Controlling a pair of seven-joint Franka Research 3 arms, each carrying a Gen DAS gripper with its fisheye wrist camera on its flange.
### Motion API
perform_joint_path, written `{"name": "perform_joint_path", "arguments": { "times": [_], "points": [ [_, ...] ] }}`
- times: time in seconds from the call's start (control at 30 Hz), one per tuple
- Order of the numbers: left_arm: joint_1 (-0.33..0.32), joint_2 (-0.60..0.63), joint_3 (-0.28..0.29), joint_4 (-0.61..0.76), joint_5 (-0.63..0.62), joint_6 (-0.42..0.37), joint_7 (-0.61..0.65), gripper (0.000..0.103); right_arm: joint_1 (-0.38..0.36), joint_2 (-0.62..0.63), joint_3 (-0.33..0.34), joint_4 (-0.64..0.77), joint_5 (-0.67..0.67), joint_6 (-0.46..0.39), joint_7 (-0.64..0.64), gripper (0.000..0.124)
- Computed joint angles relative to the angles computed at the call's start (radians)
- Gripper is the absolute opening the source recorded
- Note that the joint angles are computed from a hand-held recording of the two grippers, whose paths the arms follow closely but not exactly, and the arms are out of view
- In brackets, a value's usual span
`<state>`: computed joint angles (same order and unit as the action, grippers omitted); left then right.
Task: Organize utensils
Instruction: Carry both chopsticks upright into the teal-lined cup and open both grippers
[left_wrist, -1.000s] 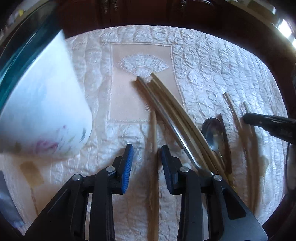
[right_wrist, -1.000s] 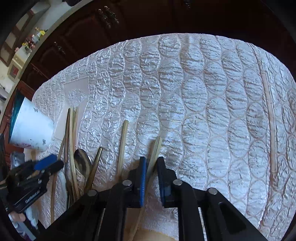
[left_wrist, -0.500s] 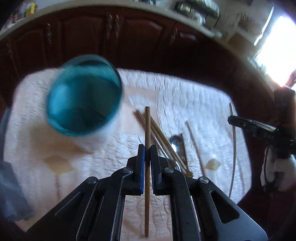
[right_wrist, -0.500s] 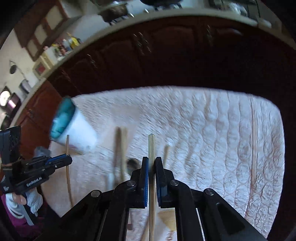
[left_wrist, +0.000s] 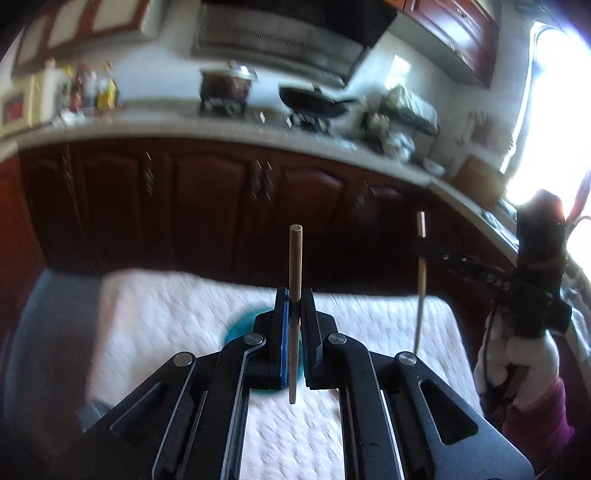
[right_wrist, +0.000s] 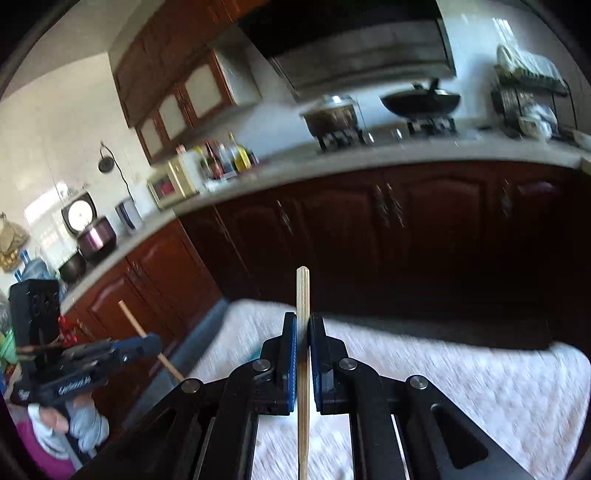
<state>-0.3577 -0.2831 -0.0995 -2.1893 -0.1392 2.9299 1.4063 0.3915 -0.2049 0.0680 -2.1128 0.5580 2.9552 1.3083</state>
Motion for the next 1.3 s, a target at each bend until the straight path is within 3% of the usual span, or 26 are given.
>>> {"name": "perform_joint_path", "arguments": {
  "times": [0.07,0.17,0.23,0.33,0.57,0.6,0.77,0.83,1.07,1.13,1.17,1.2,1.3],
  "points": [
    [0.109,0.020,-0.072,0.023,0.135,0.036,-0.112,0.004,-0.032,0.060,0.047,0.054,-0.088,0.053,0.086,0.006],
    [0.194,0.068,-0.123,0.064,0.274,0.051,-0.235,0.004,-0.036,0.171,0.071,0.156,-0.231,0.113,0.224,0.006],
    [0.261,0.114,-0.167,0.098,0.418,0.048,-0.364,0.004,-0.039,0.248,0.055,0.219,-0.532,0.136,0.487,0.006],
    [0.223,0.157,-0.125,0.109,0.404,0.037,-0.359,0.004,0.070,0.356,-0.079,0.316,-0.804,0.128,0.745,0.006],
    [0.216,0.237,-0.118,0.124,0.538,0.024,-0.497,0.004,0.189,0.474,-0.225,0.407,-0.923,0.108,0.871,0.006],
    [0.210,0.242,-0.115,0.124,0.534,0.022,-0.495,0.004,0.196,0.478,-0.228,0.403,-0.909,0.095,0.855,0.006],
    [0.190,0.276,-0.107,0.139,0.539,0.001,-0.502,0.004,0.072,0.446,-0.070,0.331,-0.725,0.066,0.645,0.006],
    [0.184,0.284,-0.104,0.141,0.534,-0.008,-0.505,0.004,0.051,0.436,-0.040,0.313,-0.665,0.044,0.579,0.006],
    [0.171,0.307,-0.102,0.149,0.544,-0.035,-0.536,0.004,0.006,0.411,0.013,0.266,-0.495,-0.020,0.431,0.006],
    [0.168,0.307,-0.099,0.146,0.558,-0.037,-0.554,0.006,-0.010,0.396,0.028,0.249,-0.436,-0.034,0.385,0.016],
    [0.168,0.306,-0.099,0.147,0.559,-0.038,-0.558,0.010,-0.010,0.388,0.027,0.241,-0.425,-0.039,0.378,0.029],
    [0.168,0.304,-0.098,0.144,0.558,-0.038,-0.563,0.017,-0.016,0.373,0.031,0.223,-0.403,-0.037,0.359,0.033],
    [0.169,0.286,-0.099,0.124,0.530,-0.025,-0.556,0.031,-0.012,0.344,0.023,0.192,-0.393,-0.047,0.349,0.033]
  ]
}}
